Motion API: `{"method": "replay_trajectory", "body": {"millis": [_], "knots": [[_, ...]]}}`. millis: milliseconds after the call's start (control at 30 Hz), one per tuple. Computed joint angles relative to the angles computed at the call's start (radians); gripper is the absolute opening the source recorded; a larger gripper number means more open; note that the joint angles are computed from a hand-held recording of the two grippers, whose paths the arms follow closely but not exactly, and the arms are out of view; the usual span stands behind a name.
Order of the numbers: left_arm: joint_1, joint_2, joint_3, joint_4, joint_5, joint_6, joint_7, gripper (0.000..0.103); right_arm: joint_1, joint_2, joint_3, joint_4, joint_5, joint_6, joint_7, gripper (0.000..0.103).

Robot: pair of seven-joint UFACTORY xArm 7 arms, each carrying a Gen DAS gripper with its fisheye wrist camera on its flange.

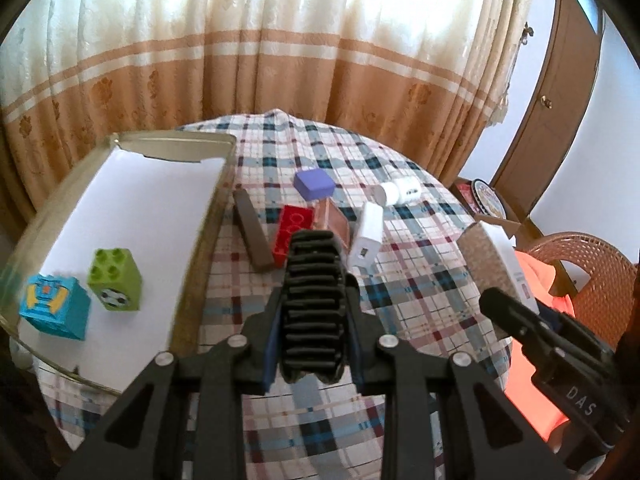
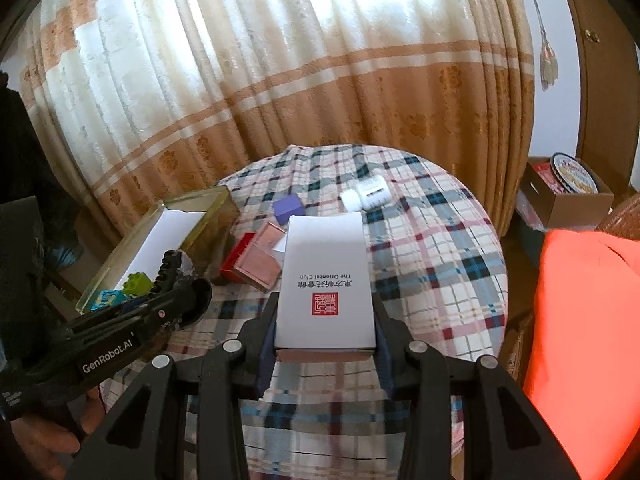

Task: Organize rigid objects
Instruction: 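Carry the black block and white box over the tray with both grippers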

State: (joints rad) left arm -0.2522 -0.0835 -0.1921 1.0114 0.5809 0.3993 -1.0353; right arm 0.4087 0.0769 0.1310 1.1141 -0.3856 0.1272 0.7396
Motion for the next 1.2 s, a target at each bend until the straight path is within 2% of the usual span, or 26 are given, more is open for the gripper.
{"method": "replay_trajectory", "body": {"millis": [167,467,800,1200], "knots": [[0.034,-0.061,0.001,-0.038,0.054,0.008,-0.032,0.026,0.029,0.021,0.002,0.054,-0.037,0.022,0.030,0.044],[0.131,-0.144,-0.001,-0.101,0.041,-0.004,-0.018,0.026,0.119,0.108,-0.002,0.217,-0.089,0.066,0.044,0.044],[0.240,-0.199,0.002,-0.151,0.020,0.014,0.005,0.026,0.231,0.253,-0.032,0.434,-0.064,0.118,-0.016,0.044],[0.286,-0.175,0.019,-0.129,0.020,0.046,0.050,0.026,0.321,0.453,-0.067,0.729,0.012,0.228,-0.101,0.044]]}}
